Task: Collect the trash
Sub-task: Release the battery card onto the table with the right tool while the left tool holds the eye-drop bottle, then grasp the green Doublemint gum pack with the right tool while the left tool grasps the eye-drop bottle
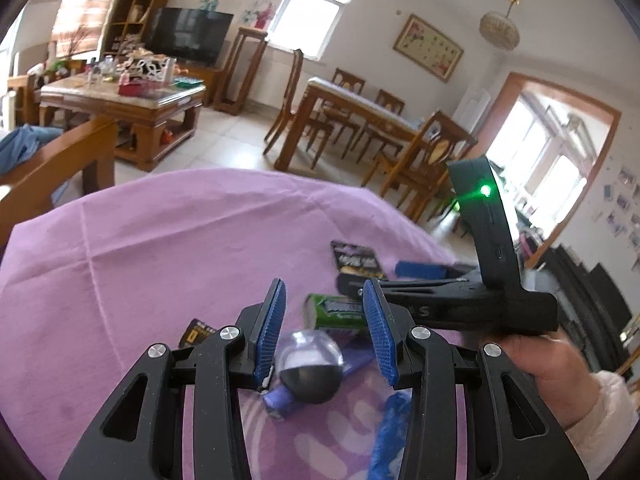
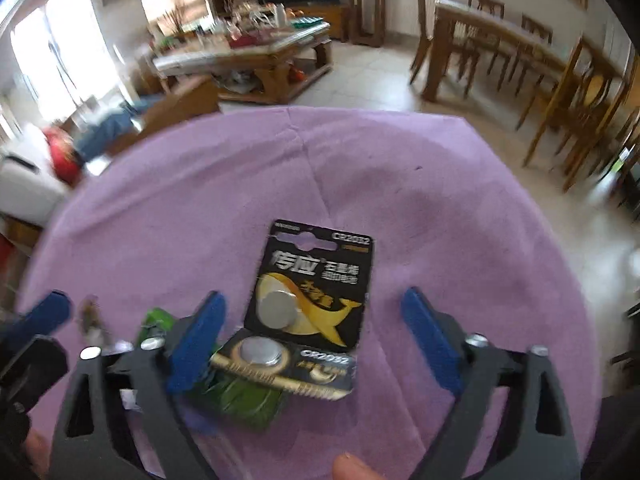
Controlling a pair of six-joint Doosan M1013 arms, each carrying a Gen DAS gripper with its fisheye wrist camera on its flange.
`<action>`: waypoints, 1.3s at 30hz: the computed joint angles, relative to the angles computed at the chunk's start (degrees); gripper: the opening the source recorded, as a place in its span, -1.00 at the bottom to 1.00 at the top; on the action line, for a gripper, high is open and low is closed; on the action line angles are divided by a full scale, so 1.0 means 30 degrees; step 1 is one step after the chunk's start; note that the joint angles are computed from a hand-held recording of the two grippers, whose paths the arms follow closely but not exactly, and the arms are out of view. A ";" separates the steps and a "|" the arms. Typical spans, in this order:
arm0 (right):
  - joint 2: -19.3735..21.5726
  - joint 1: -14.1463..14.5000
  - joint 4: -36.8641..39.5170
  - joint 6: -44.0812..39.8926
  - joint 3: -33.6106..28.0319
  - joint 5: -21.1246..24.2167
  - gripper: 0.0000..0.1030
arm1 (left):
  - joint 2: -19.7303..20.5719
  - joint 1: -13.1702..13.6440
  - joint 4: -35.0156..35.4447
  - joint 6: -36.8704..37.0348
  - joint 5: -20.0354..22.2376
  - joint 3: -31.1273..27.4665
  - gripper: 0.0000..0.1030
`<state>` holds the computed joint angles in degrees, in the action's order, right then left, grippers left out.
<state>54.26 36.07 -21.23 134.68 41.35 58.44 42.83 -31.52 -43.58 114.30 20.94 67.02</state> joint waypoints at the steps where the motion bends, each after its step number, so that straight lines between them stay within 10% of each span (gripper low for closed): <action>1: -0.0010 0.0007 0.0183 -0.0187 -0.0034 -0.0047 0.27 | 0.0082 -0.0015 0.0915 -0.0818 0.0357 -0.0184 -0.21; 7: -0.0870 -0.0081 0.0215 0.0750 0.1680 -0.1696 0.14 | 0.0250 -0.0093 0.3124 -0.1963 0.1895 -0.0658 -0.21; 8: -0.1377 -0.0184 0.0563 0.1228 0.2689 -0.2971 0.01 | 0.0281 -0.0160 0.4197 -0.2681 0.2052 -0.0762 -0.20; 9: -0.1660 -0.0282 0.0791 0.1571 0.3225 -0.3790 -0.88 | 0.0356 -0.0216 0.5277 -0.3603 0.2373 -0.0955 -0.19; 11: -0.2302 -0.0397 0.0118 0.3145 0.4444 -0.5016 -0.97 | 0.0350 -0.0210 0.5531 -0.3914 0.2547 -0.0913 -0.10; 17: -0.3143 -0.0732 0.2544 0.2117 0.6278 -0.7584 -0.84 | 0.0420 -0.0264 0.6335 -0.4143 0.3591 -0.1058 0.20; 19: -0.3144 -0.0772 0.3217 0.1509 0.6409 -0.8182 -0.20 | 0.0414 -0.0198 0.6010 -0.3948 0.3611 -0.1008 0.20; 20: -0.3155 -0.0797 0.3673 0.1141 0.6435 -0.8553 0.63 | 0.0426 -0.0168 0.5803 -0.3827 0.3625 -0.1013 0.20; 21: -0.3155 -0.0779 0.3840 0.1075 0.6378 -0.8698 0.89 | 0.0442 -0.0155 0.5727 -0.3807 0.3639 -0.1037 0.20; 24: -0.2972 -0.0652 0.3574 0.0621 0.5890 -0.8449 0.89 | 0.0427 -0.0144 0.6452 -0.4645 0.3689 -0.1064 -0.22; 28: -0.2637 -0.0478 0.4193 -0.0905 0.5134 -0.7222 0.87 | 0.0510 0.0013 0.5518 -0.3846 0.3836 -0.1136 -0.21; 35: -0.2487 -0.0011 0.4150 -0.4254 0.4508 -0.6062 0.03 | 0.0135 0.0225 0.6306 -0.5759 0.2201 -0.0464 -0.21; 39: -0.2091 0.0131 0.4810 -0.5711 0.3800 -0.5258 0.01 | -0.0174 0.0493 0.5647 -0.6243 0.1118 0.0086 -0.21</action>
<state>47.99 36.46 -6.80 117.55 52.75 42.67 42.30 -30.04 -26.64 95.57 24.30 67.28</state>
